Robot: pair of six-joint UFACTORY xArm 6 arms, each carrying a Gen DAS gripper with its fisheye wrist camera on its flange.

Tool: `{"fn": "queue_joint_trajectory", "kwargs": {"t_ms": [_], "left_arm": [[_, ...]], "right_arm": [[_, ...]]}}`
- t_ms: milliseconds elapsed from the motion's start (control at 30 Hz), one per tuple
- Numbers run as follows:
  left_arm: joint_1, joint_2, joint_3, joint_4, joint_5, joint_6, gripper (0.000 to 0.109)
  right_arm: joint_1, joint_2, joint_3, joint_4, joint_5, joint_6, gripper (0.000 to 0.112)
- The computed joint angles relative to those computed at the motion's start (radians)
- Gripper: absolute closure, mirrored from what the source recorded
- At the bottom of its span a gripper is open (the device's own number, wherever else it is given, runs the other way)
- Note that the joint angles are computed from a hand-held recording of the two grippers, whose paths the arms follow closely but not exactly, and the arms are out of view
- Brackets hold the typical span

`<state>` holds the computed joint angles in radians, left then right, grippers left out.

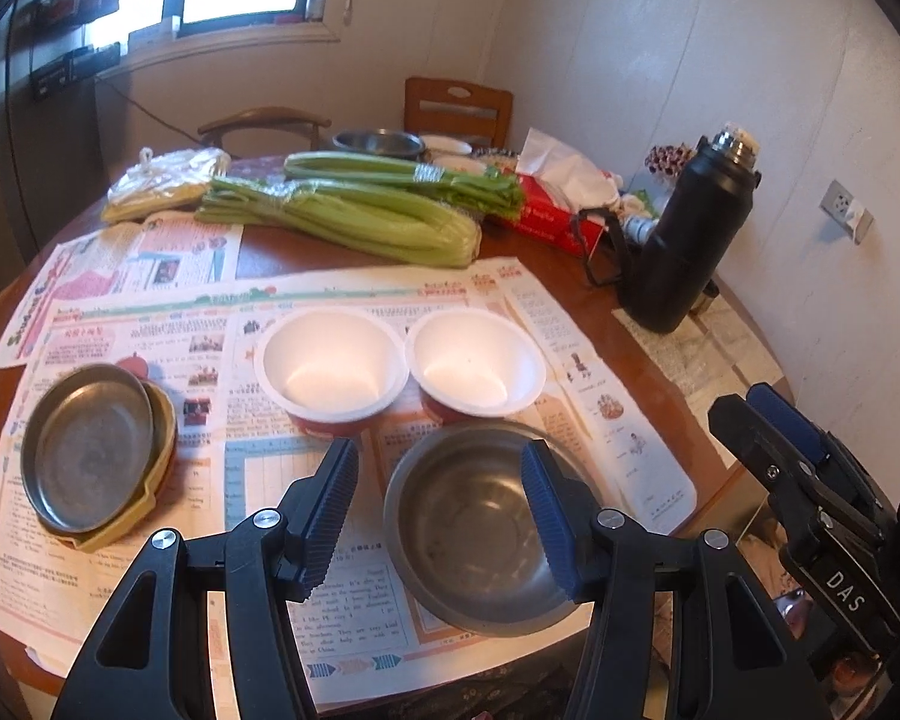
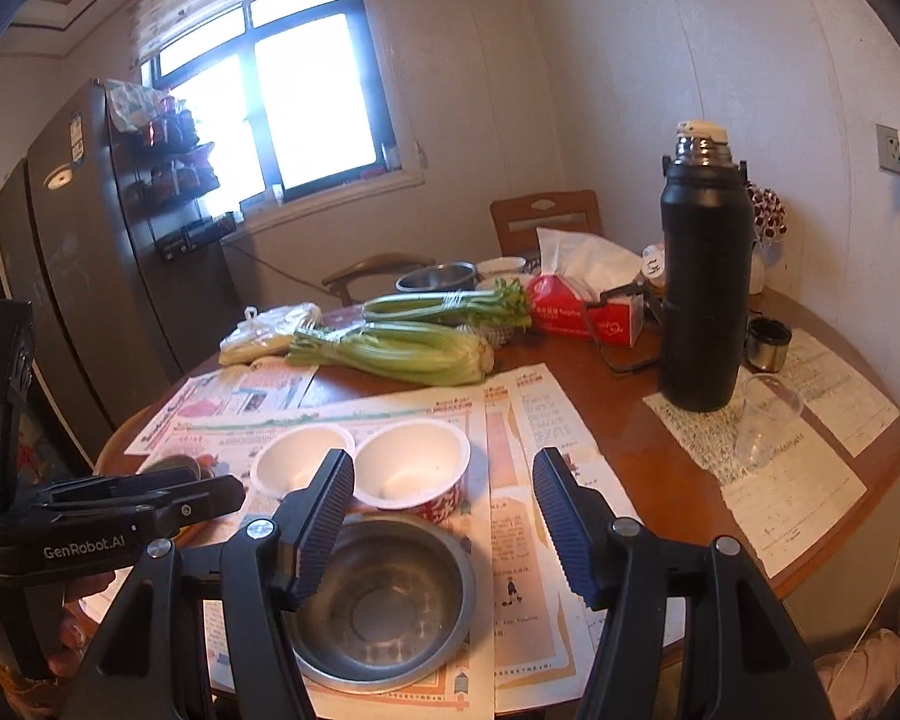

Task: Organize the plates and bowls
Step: 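Move the left gripper to the large steel bowl's rim and close on it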

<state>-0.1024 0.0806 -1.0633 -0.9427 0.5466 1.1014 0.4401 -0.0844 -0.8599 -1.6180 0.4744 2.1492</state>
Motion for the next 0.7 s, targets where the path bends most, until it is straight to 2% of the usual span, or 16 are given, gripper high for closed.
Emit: {"fn": "queue_joint_trajectory", "kwargs": {"t_ms": [200, 700], "left_arm": [[-0.011, 0.024, 0.008, 0.037, -0.025, -0.025, 0.05], [-0.045, 0.142, -0.031, 0.154, -0.036, -0.121, 0.05]], "right_arm": [[-0.051, 0.061, -0.016, 0.062, -0.096, -0.049, 0.05], [-0.067, 0.208, -0.054, 0.34, -0.181, -0.304, 0.051]]}}
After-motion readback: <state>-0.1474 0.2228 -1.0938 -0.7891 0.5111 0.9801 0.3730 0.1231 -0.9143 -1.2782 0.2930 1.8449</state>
